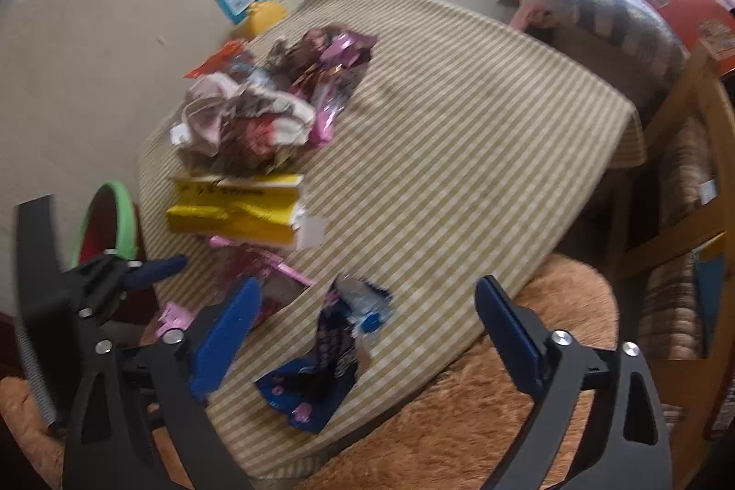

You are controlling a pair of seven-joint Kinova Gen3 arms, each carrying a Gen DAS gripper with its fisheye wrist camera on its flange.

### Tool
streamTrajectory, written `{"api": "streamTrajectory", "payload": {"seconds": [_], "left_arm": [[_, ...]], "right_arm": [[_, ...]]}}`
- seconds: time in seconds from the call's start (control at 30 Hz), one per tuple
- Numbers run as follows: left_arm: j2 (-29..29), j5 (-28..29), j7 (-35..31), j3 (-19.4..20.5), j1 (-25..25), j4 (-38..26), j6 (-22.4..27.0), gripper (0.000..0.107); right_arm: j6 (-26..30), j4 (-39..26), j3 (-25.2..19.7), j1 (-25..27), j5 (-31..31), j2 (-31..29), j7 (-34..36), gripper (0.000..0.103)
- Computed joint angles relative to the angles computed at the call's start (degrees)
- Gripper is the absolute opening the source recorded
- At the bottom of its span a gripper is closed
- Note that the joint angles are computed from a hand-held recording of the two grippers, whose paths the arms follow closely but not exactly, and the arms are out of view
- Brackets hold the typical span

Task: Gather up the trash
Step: 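Grasp the pink wrapper with the left gripper while the right gripper grasps the dark blue wrapper, then carry both wrappers over the green-rimmed red bucket and open both grippers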

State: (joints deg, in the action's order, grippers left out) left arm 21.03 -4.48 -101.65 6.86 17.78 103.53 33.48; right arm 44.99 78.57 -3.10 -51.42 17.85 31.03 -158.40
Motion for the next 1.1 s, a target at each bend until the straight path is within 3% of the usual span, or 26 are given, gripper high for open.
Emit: {"api": "streamTrajectory", "payload": {"seconds": [0.1,0.33,0.37,0.43,0.5,0.53,0.6,0.77,0.93,1.1], "left_arm": [[0.9,3.2,-2.5,1.5,-2.5,0.1,0.1,0.055],[0.8,4.2,-3.9,1.3,-3.0,0.0,0.6,0.056],[0.9,4.5,-4.2,1.5,-3.1,0.0,0.6,0.051],[1.0,6.0,-6.3,2.5,-4.4,-0.1,0.8,0.026],[0.9,6.4,-6.5,2.2,-4.0,-0.1,0.4,0.012],[0.4,6.5,-6.3,2.0,-3.9,0.2,0.1,0.011],[-0.4,8.0,-7.4,2.4,-5.2,0.6,-0.1,0.008],[-3.3,11.7,-8.4,2.3,-7.8,1.7,-2.4,0.007],[-7.0,16.6,-9.1,2.5,-10.7,3.4,-7.1,0.007],[-9.6,18.0,-6.7,1.0,-12.0,4.9,-11.7,0.007]], "right_arm": [[-3.9,1.7,-2.5,3.1,-3.6,0.0,2.7,0.073],[-3.9,0.4,-4.3,5.4,-10.0,2.3,9.1,0.072],[-4.2,0.3,-4.2,5.5,-10.6,2.7,9.6,0.072],[-5.0,0.7,-4.5,6.1,-12.1,2.9,10.8,0.071],[-6.1,1.5,-4.7,6.7,-13.4,3.0,11.8,0.056],[-6.4,1.6,-4.9,7.0,-14.0,3.1,12.4,0.052],[-6.9,1.9,-5.1,7.5,-15.3,3.5,13.4,0.035],[-9.1,2.9,-5.6,8.4,-18.1,3.9,15.8,0.012],[-14.2,6.5,-2.7,6.1,-16.2,0.3,13.5,0.007],[-14.4,3.6,-0.6,3.5,-11.6,-0.9,12.8,0.006]]}}
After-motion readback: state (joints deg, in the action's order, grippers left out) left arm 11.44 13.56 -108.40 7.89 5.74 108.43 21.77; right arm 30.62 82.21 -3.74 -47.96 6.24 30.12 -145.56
